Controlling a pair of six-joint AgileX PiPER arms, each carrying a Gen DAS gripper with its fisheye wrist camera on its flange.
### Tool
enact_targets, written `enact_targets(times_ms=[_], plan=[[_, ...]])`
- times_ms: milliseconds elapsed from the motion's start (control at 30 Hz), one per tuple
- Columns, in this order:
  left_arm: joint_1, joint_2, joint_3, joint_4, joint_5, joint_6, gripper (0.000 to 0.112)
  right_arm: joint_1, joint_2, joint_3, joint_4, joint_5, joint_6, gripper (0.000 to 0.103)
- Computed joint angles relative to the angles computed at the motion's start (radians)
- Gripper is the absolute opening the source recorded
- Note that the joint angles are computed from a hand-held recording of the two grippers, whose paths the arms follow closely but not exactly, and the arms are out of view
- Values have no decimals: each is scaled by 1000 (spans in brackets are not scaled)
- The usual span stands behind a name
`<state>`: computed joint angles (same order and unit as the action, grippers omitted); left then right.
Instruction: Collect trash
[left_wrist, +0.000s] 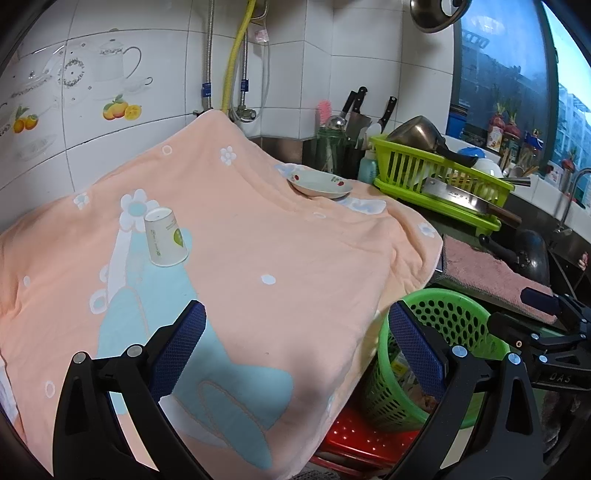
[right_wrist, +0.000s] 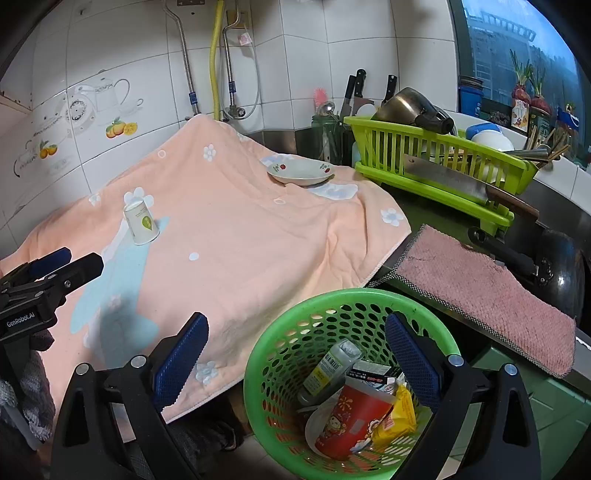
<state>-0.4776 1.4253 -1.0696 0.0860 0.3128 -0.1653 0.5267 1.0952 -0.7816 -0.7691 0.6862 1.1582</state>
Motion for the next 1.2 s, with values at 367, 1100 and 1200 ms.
enact_targets(times_ms=[367,1100,1200], plan=[[25,-16,17,11,-3,-12,98,18,13,-5,-12,1,19,93],[52,-36,37,79,-3,-85,98,27,26,-16,-5,-2,21,93],[54,-41,39,92,0,-97,98,33,26,-18,-9,2,27,93]])
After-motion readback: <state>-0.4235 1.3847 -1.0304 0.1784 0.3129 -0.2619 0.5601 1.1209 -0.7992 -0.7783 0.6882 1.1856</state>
